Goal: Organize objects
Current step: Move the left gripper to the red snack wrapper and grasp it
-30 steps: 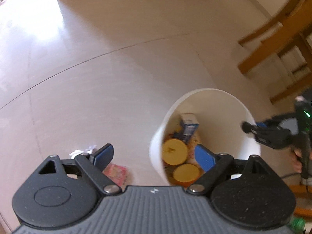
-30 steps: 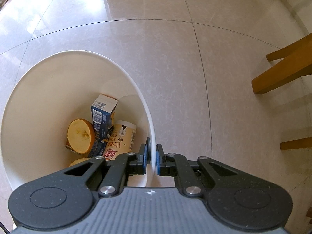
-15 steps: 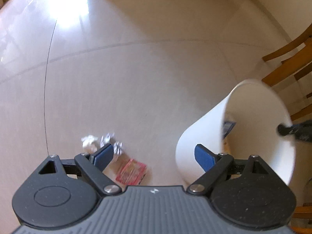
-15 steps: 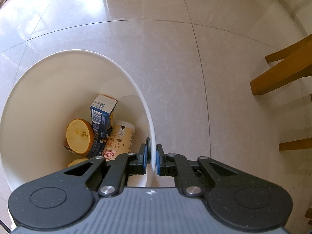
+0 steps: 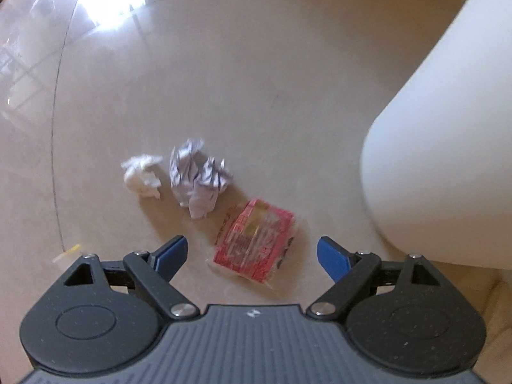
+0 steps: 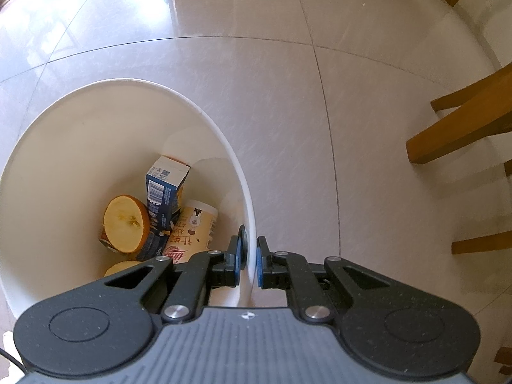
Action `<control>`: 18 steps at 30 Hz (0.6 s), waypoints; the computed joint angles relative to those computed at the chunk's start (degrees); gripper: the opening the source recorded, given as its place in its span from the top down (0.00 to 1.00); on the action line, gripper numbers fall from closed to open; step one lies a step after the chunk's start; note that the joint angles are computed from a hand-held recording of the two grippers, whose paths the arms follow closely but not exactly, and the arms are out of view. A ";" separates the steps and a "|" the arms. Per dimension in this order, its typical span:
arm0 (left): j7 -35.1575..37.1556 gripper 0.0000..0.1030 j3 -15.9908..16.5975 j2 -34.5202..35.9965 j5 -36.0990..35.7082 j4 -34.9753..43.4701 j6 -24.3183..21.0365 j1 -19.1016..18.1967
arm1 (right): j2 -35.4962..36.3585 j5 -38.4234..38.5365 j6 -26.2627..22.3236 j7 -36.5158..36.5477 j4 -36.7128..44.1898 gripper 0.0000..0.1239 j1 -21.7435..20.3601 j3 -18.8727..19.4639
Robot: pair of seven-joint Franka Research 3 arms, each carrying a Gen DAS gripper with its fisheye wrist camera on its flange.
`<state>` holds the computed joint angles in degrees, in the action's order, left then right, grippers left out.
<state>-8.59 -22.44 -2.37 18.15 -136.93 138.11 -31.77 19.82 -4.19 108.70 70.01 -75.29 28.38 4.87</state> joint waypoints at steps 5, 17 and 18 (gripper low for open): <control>0.58 0.15 0.62 3.84 1.20 -2.60 8.38 0.53 | -0.10 -0.32 0.06 -1.02 -0.17 0.90 0.12 0.07; 4.99 0.17 1.83 13.69 5.99 3.54 4.28 -1.73 | 1.24 0.52 -1.98 -2.85 2.24 0.90 0.00 0.00; 4.85 0.17 1.97 14.17 6.38 3.88 4.06 -1.96 | 1.15 0.63 -1.85 -3.01 2.09 0.90 -0.04 0.00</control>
